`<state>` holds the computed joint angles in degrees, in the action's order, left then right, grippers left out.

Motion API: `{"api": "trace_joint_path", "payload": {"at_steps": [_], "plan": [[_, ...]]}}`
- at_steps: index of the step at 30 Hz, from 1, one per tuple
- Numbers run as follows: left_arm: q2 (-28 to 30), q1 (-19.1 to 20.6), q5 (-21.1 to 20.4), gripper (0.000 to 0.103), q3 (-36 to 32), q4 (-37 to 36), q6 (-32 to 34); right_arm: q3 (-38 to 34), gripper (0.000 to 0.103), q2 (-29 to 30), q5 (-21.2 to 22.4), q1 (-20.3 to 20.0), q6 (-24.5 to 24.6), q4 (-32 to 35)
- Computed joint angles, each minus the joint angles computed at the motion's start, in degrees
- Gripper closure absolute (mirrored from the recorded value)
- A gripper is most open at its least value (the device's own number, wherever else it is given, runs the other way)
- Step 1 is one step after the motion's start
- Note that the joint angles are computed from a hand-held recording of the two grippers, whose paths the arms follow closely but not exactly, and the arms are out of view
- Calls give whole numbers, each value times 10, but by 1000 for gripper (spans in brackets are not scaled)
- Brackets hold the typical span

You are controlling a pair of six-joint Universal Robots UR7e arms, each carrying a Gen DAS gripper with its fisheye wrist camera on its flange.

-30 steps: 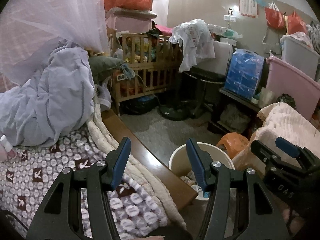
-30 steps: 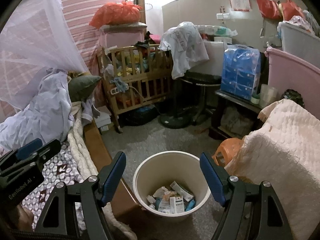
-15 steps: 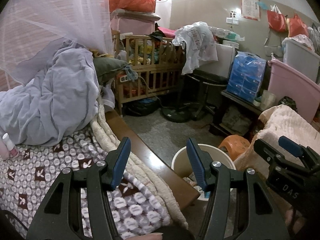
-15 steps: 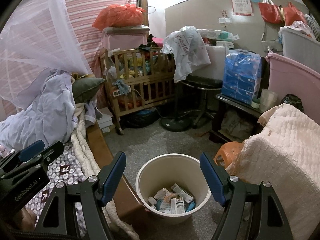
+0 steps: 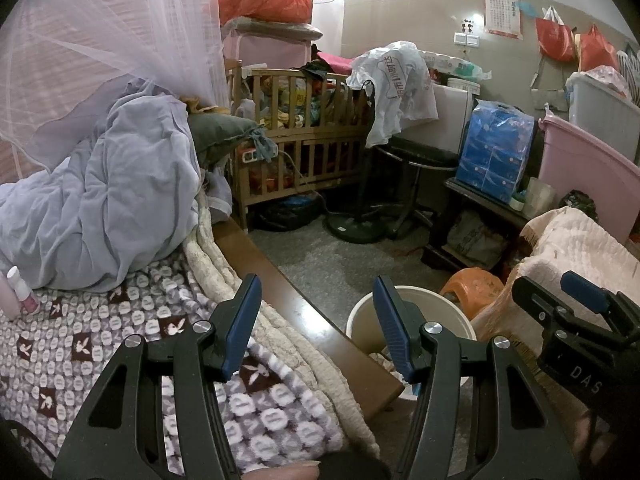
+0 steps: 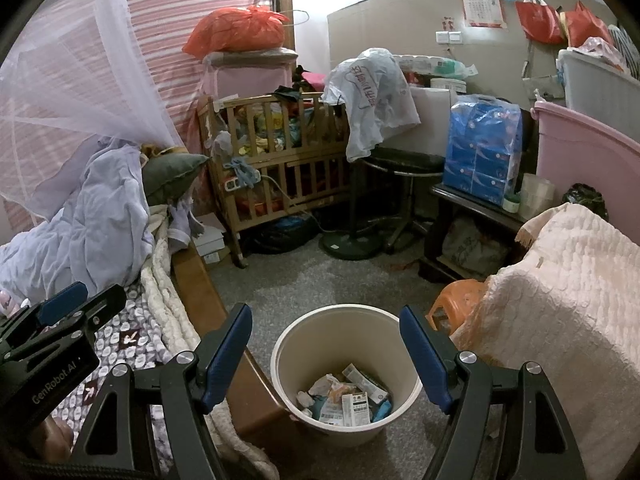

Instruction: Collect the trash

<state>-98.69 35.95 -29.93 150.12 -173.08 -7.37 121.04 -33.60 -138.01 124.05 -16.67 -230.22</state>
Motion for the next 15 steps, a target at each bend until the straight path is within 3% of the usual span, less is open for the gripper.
{"api": "trace_joint_path", "payload": {"at_steps": [15], "plan": [[-2, 2, -3, 46, 5, 6, -1, 8, 29, -3, -2, -2, 7, 3]]}}
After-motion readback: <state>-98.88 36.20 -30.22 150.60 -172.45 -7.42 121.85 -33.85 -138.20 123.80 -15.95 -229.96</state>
